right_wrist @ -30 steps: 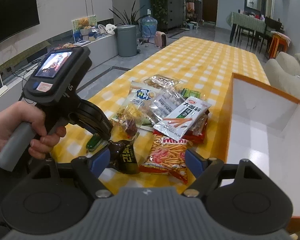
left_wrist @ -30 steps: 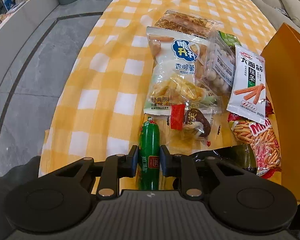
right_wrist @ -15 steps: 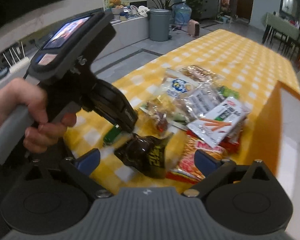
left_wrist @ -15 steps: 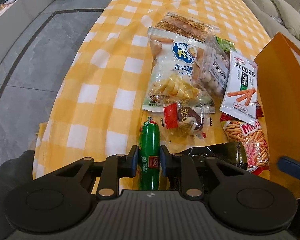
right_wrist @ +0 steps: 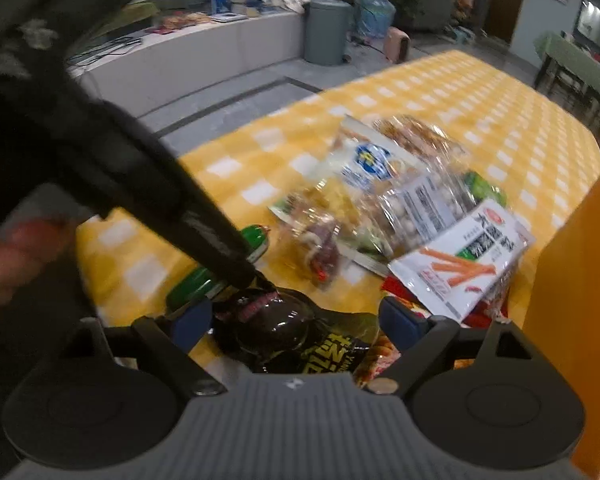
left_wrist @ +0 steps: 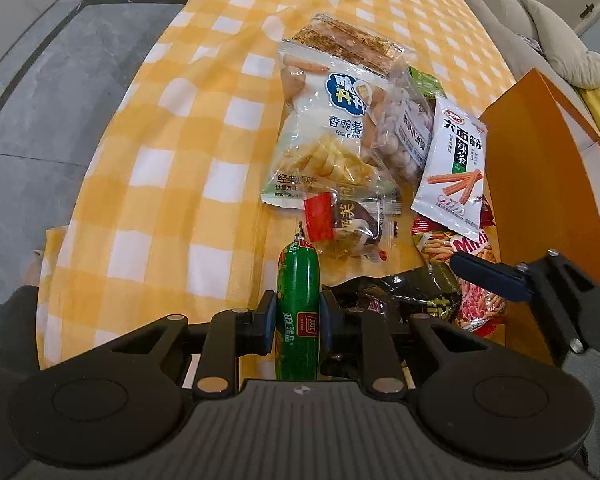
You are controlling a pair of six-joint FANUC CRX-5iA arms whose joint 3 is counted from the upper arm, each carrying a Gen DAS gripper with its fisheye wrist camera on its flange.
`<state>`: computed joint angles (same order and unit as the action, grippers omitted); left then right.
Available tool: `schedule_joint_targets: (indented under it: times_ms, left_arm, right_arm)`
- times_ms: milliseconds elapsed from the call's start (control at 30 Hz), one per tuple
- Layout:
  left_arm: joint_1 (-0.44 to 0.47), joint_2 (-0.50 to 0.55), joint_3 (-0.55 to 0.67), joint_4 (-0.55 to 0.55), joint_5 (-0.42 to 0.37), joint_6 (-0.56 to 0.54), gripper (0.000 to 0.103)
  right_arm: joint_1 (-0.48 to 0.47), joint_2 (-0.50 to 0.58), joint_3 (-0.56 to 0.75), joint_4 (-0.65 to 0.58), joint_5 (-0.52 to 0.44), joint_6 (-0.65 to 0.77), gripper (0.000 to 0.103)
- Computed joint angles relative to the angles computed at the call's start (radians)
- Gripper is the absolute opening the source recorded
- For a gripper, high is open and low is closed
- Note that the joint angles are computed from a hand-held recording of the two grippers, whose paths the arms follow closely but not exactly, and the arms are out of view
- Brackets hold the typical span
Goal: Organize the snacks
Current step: 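Close the left gripper on the green sausage while the right gripper grasps the dark brown packet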
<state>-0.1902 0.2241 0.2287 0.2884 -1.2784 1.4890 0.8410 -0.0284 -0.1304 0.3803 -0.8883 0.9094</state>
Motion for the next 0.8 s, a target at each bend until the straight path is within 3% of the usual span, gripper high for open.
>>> schedule_joint_targets:
  times_ms: [67, 333, 600, 767, 800]
  left_arm:
    - [0.002, 0.006, 0.003, 0.008, -0.008, 0.001, 0.024]
    - [0.002, 0.022, 0.015, 0.009, -0.029, 0.015, 0.024]
    - [-0.001, 0.025, 0.019, 0.005, -0.031, 0.015, 0.024]
    - [-0.001, 0.025, 0.019, 0.006, -0.031, 0.012, 0.024]
    - [-0.001, 0.024, 0.020, 0.005, -0.031, 0.011, 0.024]
  right_arm:
    - [-0.009, 0.008, 0.003, -0.007, -0.004, -0.007, 0.084]
    - [-0.007, -0.013, -0.020, -0.005, 0.027, 0.063, 0.086]
    - [0.012, -0.040, -0.034, -0.019, 0.049, 0.250, 0.097]
    - [0.016, -0.025, -0.036, 0.006, 0.056, 0.283, 0.097]
    - [0.009, -0.021, -0.032, -0.012, 0.071, 0.303, 0.092]
